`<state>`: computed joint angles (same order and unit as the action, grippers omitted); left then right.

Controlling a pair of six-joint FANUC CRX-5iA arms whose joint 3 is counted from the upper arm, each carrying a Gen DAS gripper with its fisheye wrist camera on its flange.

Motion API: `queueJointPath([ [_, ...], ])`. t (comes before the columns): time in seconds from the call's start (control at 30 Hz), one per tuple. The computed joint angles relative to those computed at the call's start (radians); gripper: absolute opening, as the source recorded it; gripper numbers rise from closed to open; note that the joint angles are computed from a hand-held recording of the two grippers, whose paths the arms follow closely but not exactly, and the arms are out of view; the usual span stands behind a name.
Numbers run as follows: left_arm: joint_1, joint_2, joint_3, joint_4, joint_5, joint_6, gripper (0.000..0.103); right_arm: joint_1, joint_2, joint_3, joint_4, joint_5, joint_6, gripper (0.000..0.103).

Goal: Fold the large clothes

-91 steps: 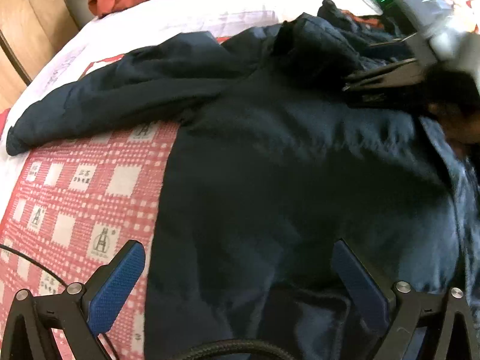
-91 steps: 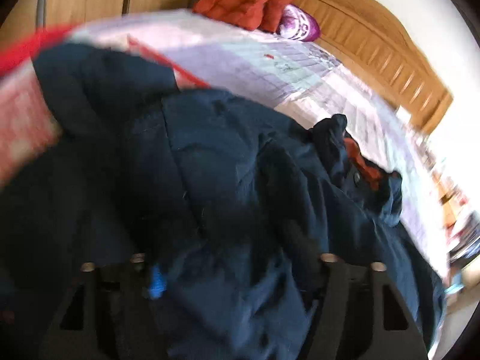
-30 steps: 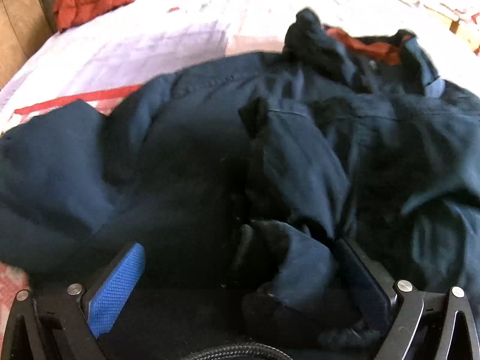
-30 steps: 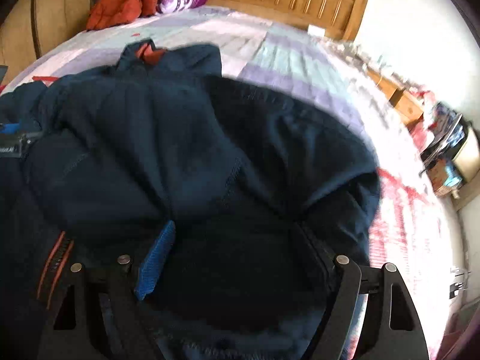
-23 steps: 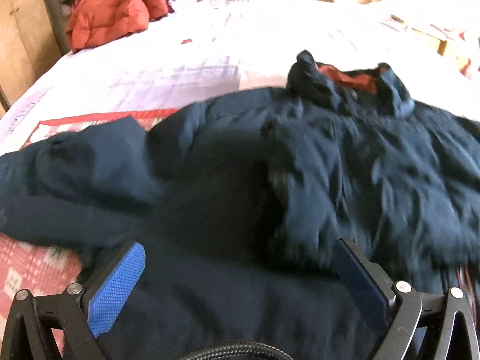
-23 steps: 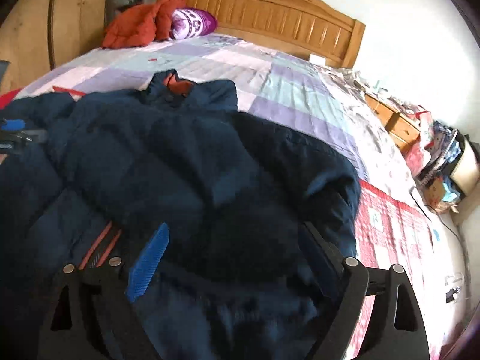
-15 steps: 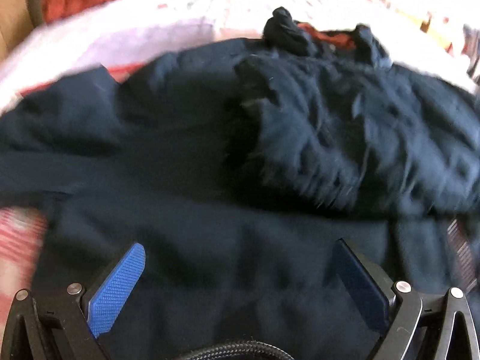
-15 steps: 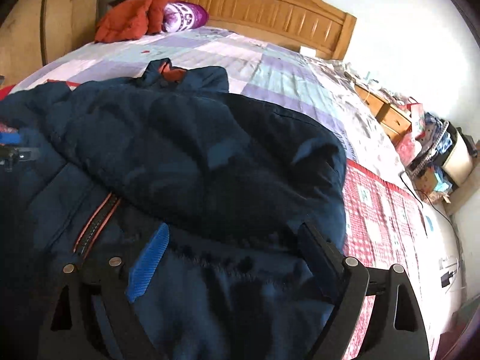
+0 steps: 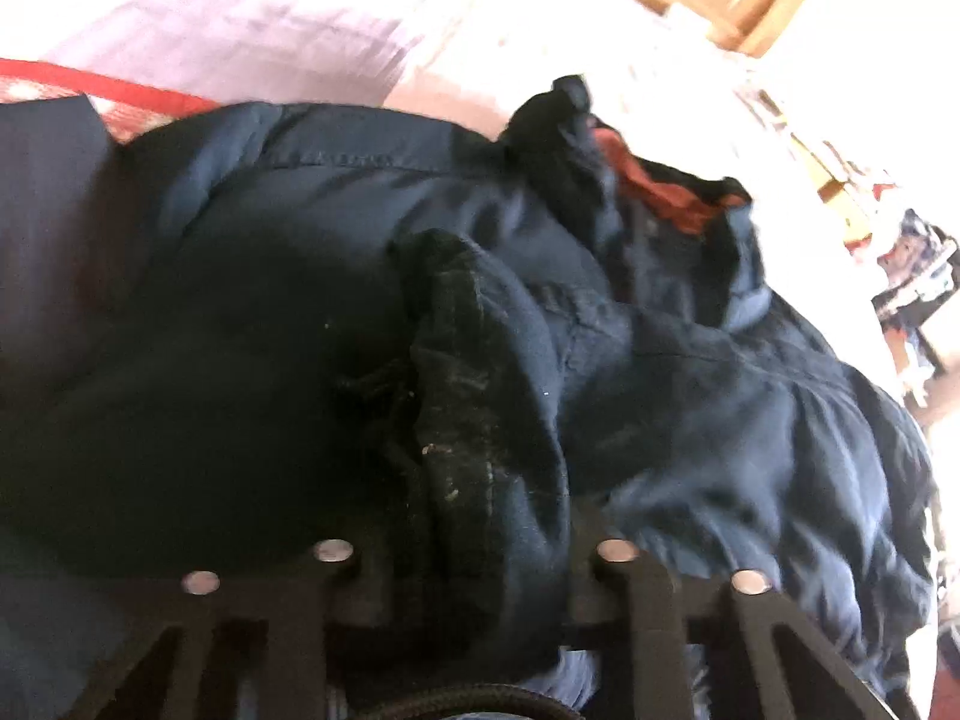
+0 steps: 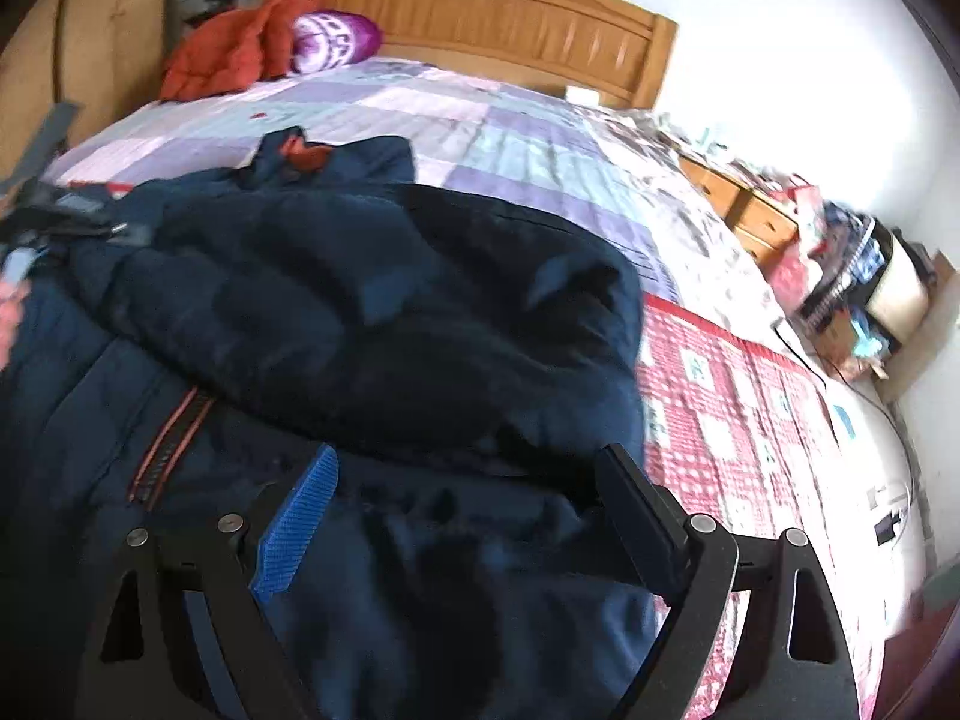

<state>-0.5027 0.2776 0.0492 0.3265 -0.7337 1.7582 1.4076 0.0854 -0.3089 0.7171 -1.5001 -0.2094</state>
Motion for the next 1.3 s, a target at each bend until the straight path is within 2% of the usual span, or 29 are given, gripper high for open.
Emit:
queueJointPath([
  [0.1,-0.004,-0.092,-0.108,0.0,0.045,-0.018,0.025,0.003,-0.018,-0.015,-0.002,-0.014,-0.018,0.091],
  [0.17,-0.009,-0.092,-0.109,-0.059,0.009,-0.006,0.025,0.001,-0.028,-0.023,0.002,-0.016,-0.018,0.091],
  [0.2,-0.001,-0.095,-0.129,-0.03,0.024,-0.025,0.025,-0.006,-0.029,-0.021,0.001,-0.016,-0.017,0.091],
  [0.4,-0.036,-0.005,0.011,-0.103,-0.013,0.013,0.026,-0.115,0.013,0.019,0.097,0.061,0.021,0.091],
  [0.53,-0.035,-0.02,-0.003,-0.135,-0.014,0.062,0.027,-0.226,0.107,0.098,0.14,0.134,0.179,0.091],
  [0.6,-0.034,-0.038,-0.016,-0.164,-0.016,0.069,0.029,-0.274,0.133,0.108,0.08,0.103,0.209,0.091],
  [0.63,-0.031,-0.047,-0.03,-0.157,-0.007,0.054,0.031,-0.307,0.106,0.079,0.005,0.146,0.194,0.093],
  [0.67,-0.029,-0.055,-0.04,-0.155,-0.002,0.043,0.032,-0.326,0.049,0.015,-0.03,0.242,0.13,0.095],
  [0.7,-0.027,-0.067,-0.053,-0.151,0.003,0.027,0.032,-0.328,0.02,-0.029,-0.017,0.285,0.086,0.095],
  [0.83,-0.035,-0.106,-0.056,-0.201,-0.006,0.009,0.033,-0.3,0.085,0.003,0.026,0.214,0.134,0.096],
  [0.97,-0.082,-0.143,0.017,-0.356,-0.036,0.011,0.035,-0.295,0.081,-0.022,0.048,0.224,0.1,0.096],
  [1.03,-0.108,-0.14,0.082,-0.472,-0.066,0.077,0.039,-0.293,0.078,-0.031,0.052,0.227,0.093,0.096],
  [1.07,-0.115,-0.135,0.118,-0.541,-0.098,0.153,0.043,-0.293,0.076,-0.035,0.053,0.23,0.09,0.096],
  [1.1,-0.107,-0.126,0.14,-0.563,-0.128,0.205,0.045,-0.286,0.076,-0.038,0.055,0.228,0.08,0.096],
  [1.13,-0.091,-0.11,0.166,-0.57,-0.176,0.264,0.045,-0.292,0.082,-0.033,0.057,0.234,0.085,0.096],
  [1.2,-0.046,-0.086,0.177,-0.485,-0.205,0.292,0.045,-0.292,0.081,-0.036,0.057,0.237,0.082,0.096],
  [1.23,-0.046,-0.078,0.184,-0.465,-0.2,0.283,0.045,-0.292,0.079,-0.04,0.06,0.24,0.078,0.096],
  [1.3,-0.082,-0.041,0.225,-0.436,-0.172,0.194,0.045,-0.288,0.077,-0.043,0.061,0.238,0.073,0.096],
])
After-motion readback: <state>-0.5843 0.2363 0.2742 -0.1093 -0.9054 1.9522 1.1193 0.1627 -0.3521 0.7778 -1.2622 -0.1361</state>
